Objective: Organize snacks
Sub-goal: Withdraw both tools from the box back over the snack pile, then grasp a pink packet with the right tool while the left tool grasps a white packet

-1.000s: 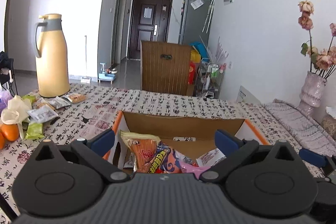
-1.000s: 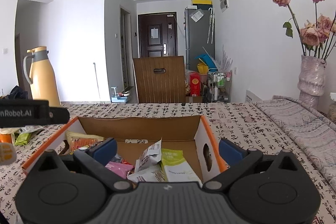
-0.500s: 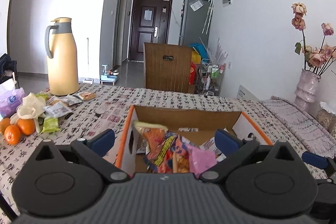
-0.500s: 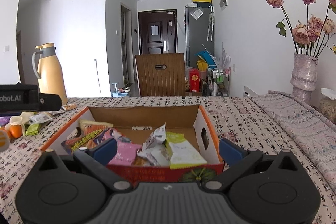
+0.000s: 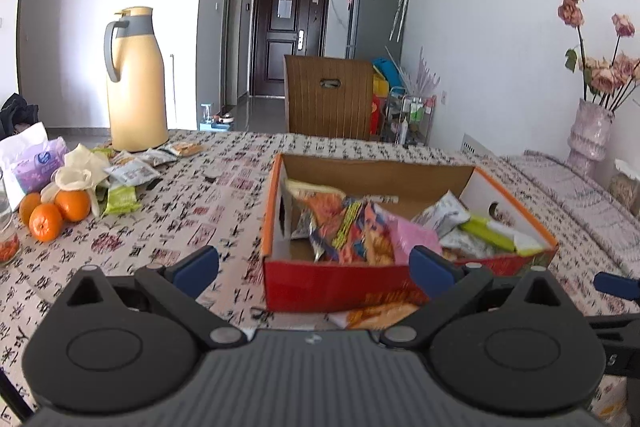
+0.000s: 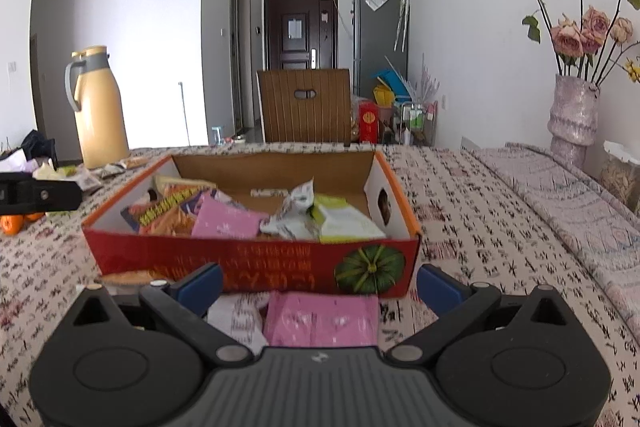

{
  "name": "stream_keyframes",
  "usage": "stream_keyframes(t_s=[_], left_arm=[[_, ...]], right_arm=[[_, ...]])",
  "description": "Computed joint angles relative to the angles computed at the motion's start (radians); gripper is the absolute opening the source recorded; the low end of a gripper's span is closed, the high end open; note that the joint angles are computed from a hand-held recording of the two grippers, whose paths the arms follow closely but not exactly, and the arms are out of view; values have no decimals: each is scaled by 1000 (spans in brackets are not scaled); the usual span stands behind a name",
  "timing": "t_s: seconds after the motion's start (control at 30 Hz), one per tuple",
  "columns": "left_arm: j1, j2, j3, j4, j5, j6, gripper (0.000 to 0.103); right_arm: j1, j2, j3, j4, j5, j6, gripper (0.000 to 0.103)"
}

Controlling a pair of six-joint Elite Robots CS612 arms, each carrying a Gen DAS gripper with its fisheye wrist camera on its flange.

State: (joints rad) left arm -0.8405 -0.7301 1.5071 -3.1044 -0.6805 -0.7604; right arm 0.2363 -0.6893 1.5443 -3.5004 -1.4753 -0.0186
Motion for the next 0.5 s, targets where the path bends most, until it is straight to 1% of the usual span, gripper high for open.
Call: stream_keyframes(t_s=[0.27,0.4,0.5], left_arm=[[5,-9,40,64,-30,-75,103],[15,-10,50,122,-56,-137,103],[19,-7,55,125,-63,-158,103]], right_arm=[[-5,-2,16,49,-8,-9,103],[-5,4,3,92,-36,-20,103],[-3,13,-19,126,-49,-38,103]])
